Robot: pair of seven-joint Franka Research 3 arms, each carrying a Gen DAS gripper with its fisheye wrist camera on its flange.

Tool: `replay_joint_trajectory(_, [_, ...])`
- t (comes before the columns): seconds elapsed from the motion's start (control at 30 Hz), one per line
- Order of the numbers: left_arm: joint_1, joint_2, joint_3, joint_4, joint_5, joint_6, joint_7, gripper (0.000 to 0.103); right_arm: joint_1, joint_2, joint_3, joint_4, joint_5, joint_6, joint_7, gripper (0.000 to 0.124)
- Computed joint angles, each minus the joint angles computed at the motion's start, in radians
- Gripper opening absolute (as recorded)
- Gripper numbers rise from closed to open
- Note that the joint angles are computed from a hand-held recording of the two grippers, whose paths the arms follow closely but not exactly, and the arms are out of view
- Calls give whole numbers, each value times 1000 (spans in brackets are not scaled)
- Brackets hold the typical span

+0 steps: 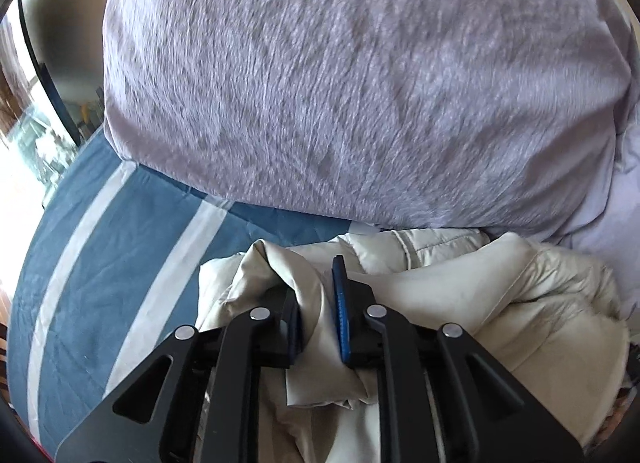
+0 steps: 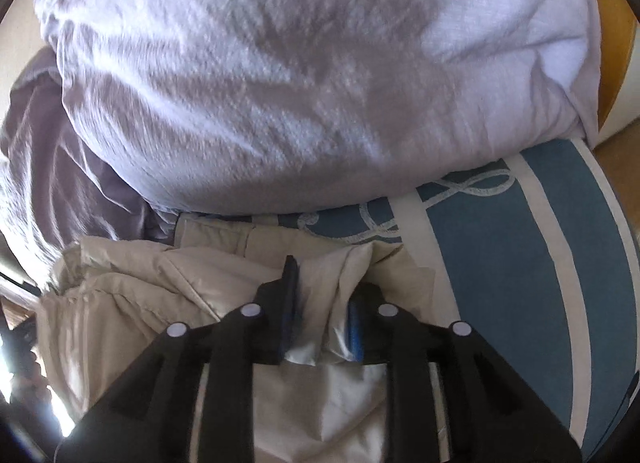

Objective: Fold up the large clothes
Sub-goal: 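Open both grippers to release the hem onto the jacket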

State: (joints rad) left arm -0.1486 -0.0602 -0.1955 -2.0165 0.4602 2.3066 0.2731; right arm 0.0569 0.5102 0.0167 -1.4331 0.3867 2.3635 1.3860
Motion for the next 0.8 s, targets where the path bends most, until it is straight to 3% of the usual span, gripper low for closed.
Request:
replay_joint_trajectory(0.17, [4,-28,5,-5,-45,27,36,36,-3,-56,-6,-55,8,43,-7,50])
replay_joint_trajectory(0.27, [5,-37,-2,12,-27,19,41,54,-9,-95,-4,-93,20,82,-27,51])
replay_joint_trajectory(0.37, [5,-42,-21,47,76,-36,-7,76,-19,-134,12,-124,47,90,-90,51])
replay_joint_trajectory(0.57, [-18,-21,-30,93,97,-63,32,77,-2,-203,56,-190,132,41,-294,51])
replay_joint_trajectory(0.8, [-68,23,-50,119,84,-42,61,77,80,-175,61,-170,118,-14,-334,51])
